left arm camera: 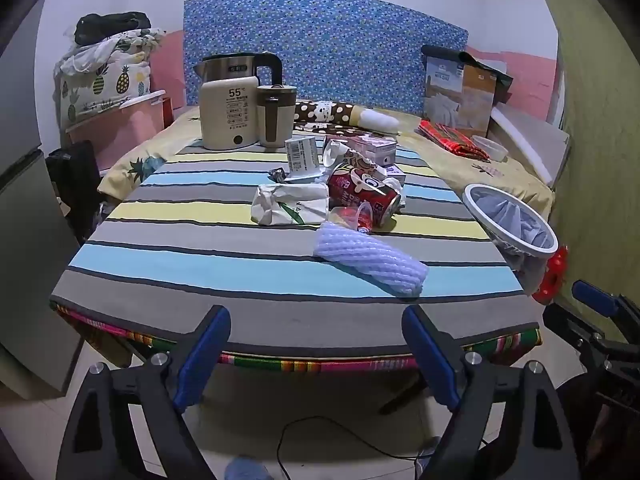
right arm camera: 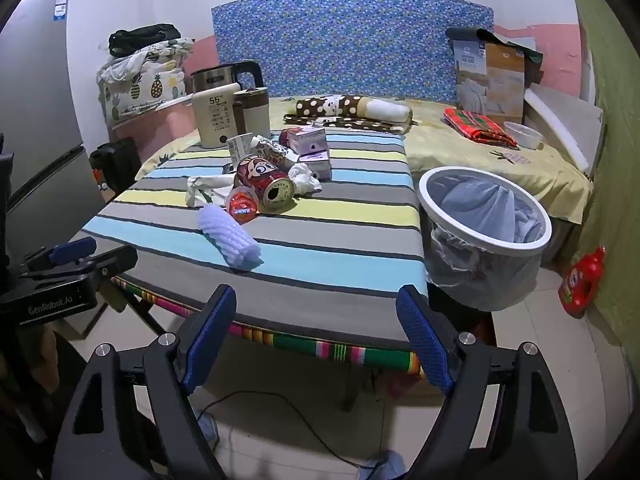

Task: Collect trash

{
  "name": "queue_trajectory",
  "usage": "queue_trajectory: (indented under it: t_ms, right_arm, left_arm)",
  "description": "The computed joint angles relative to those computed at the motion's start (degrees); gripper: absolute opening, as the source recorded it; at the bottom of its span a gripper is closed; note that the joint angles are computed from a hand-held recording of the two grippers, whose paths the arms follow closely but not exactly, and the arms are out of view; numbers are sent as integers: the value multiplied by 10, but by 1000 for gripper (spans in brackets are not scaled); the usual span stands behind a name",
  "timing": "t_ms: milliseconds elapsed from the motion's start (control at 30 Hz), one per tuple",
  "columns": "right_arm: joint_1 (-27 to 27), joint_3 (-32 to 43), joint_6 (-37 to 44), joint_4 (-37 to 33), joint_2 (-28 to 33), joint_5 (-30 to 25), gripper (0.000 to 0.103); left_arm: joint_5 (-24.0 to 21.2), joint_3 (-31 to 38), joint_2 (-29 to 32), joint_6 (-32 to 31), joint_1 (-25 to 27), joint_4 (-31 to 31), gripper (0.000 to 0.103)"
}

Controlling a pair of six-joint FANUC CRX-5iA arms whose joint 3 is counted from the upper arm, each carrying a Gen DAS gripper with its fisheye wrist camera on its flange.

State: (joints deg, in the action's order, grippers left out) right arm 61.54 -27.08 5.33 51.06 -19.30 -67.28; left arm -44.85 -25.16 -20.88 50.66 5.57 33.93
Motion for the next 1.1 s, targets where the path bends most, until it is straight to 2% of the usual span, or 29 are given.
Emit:
queue_trajectory:
  t_ms: [267, 533, 1100]
  right_arm:
    - [-7, 7, 8, -5, 5, 1, 83]
    - [-7, 2, 3, -3, -1, 3, 83]
    - [-8, 4, 4, -5, 1, 4, 83]
  left_arm:
    - [-2, -4, 0, -5, 10, 9, 88]
    - [0, 4, 0, 5, -5, -11, 88]
    - [-1, 7, 0, 7, -7, -13, 88]
